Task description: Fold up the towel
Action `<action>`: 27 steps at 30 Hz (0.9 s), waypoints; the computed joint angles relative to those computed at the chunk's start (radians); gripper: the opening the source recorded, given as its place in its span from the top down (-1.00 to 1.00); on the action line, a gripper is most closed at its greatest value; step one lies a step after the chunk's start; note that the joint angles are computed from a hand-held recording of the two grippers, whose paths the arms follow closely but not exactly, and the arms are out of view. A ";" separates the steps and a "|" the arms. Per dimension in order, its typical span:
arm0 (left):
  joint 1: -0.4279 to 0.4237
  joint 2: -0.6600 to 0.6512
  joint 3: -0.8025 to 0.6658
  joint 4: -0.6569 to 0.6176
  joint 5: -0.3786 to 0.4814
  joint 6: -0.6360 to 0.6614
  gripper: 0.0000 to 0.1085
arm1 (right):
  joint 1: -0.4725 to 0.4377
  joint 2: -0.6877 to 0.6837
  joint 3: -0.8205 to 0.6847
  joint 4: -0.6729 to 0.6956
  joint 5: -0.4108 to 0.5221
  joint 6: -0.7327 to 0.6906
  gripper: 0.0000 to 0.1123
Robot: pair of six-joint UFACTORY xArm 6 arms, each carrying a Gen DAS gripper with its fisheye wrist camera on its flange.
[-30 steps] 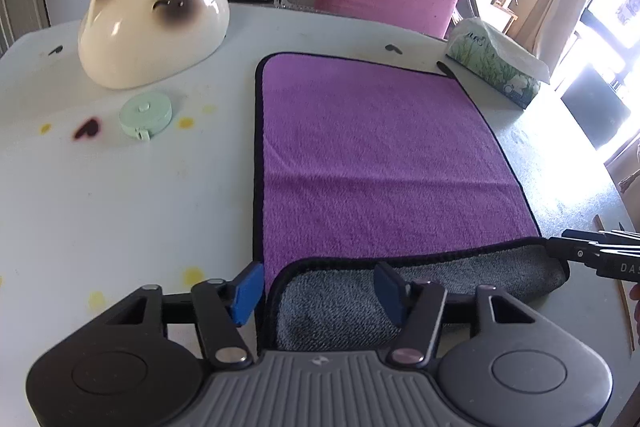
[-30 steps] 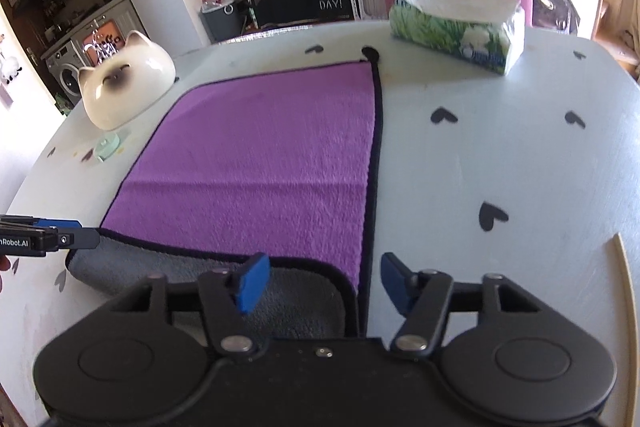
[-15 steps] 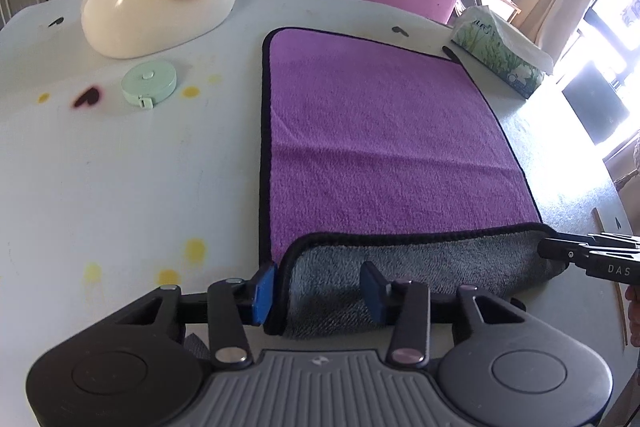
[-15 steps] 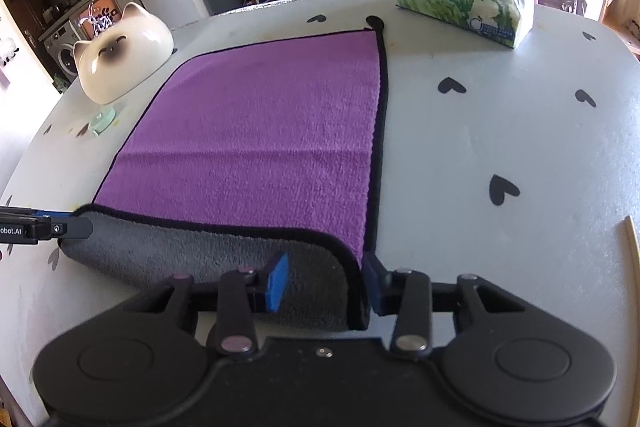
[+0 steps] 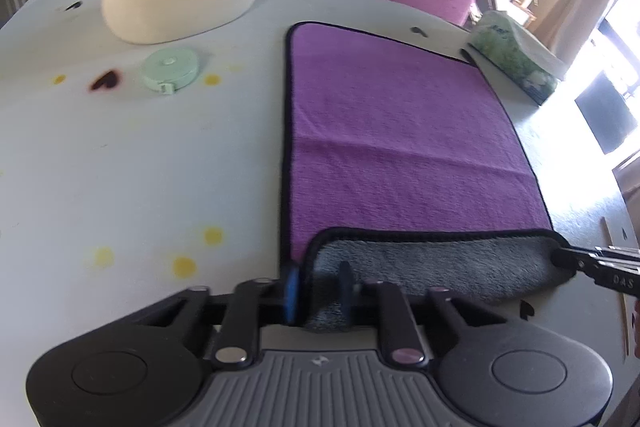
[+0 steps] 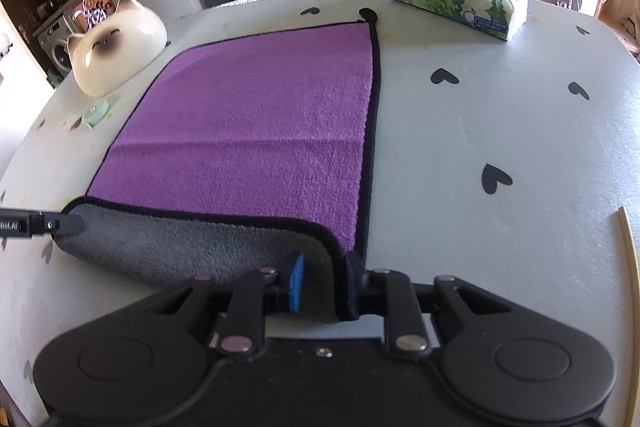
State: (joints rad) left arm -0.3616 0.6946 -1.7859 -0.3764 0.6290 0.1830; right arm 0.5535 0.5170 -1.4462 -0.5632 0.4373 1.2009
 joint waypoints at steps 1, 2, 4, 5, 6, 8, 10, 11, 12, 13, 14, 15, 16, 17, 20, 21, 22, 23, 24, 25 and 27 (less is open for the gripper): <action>0.003 0.001 -0.002 -0.003 0.003 -0.006 0.72 | 0.001 0.000 -0.002 -0.002 0.003 -0.002 0.67; 0.005 0.001 -0.004 -0.009 0.009 -0.003 0.72 | 0.001 0.000 -0.001 0.000 0.003 -0.004 0.70; 0.007 -0.001 -0.003 -0.014 0.015 0.009 0.74 | 0.004 -0.001 -0.002 0.004 0.008 -0.007 0.76; 0.006 -0.003 -0.001 -0.014 0.017 0.014 0.79 | 0.005 0.000 -0.004 0.004 0.013 -0.010 0.80; 0.006 -0.004 0.001 -0.015 0.017 0.017 0.86 | 0.006 0.000 -0.006 0.006 0.017 -0.012 0.80; 0.006 -0.006 0.004 -0.021 0.019 0.025 0.91 | 0.008 0.001 -0.011 0.002 0.030 -0.011 0.88; 0.005 -0.007 0.005 -0.017 0.017 0.026 0.92 | 0.011 0.005 -0.021 0.005 0.042 -0.019 0.93; 0.004 -0.008 0.007 -0.017 0.016 0.029 0.92 | 0.013 0.007 -0.027 0.002 0.049 -0.020 0.93; 0.004 -0.010 0.011 -0.019 0.010 0.035 0.92 | 0.014 0.009 -0.032 -0.001 0.056 -0.022 0.93; 0.004 -0.011 0.012 -0.019 0.008 0.038 0.93 | 0.015 0.011 -0.036 -0.004 0.061 -0.023 0.93; 0.004 -0.013 0.013 -0.020 0.004 0.043 0.93 | 0.016 0.012 -0.040 -0.009 0.067 -0.019 0.93; 0.004 -0.015 0.014 -0.023 0.001 0.047 0.93 | 0.015 0.012 -0.043 -0.014 0.069 -0.014 0.93; 0.005 -0.015 0.013 -0.026 -0.001 0.052 0.93 | 0.016 0.011 -0.043 -0.019 0.071 -0.008 0.94; 0.005 -0.017 0.013 -0.028 -0.004 0.056 0.93 | 0.015 0.010 -0.044 -0.024 0.072 0.000 0.94; 0.006 -0.009 -0.010 -0.032 -0.008 0.067 0.93 | 0.013 0.006 -0.052 -0.044 0.078 0.013 0.94; 0.006 -0.003 -0.023 -0.031 -0.007 0.069 0.93 | 0.011 0.005 -0.058 -0.054 0.081 0.016 0.94; 0.007 0.006 -0.042 -0.030 -0.005 0.072 0.93 | 0.009 0.005 -0.064 -0.061 0.084 0.018 0.94; 0.008 0.018 -0.063 -0.029 0.000 0.073 0.93 | 0.006 0.006 -0.072 -0.070 0.086 0.021 0.94; 0.008 0.031 -0.087 -0.025 0.006 0.074 0.93 | 0.002 0.008 -0.081 -0.076 0.088 0.024 0.94; 0.009 0.042 -0.107 -0.023 0.010 0.075 0.93 | -0.001 0.010 -0.091 -0.082 0.092 0.026 0.94; 0.010 0.071 -0.159 -0.017 0.020 0.074 0.93 | -0.007 0.020 -0.115 -0.088 0.099 0.024 0.94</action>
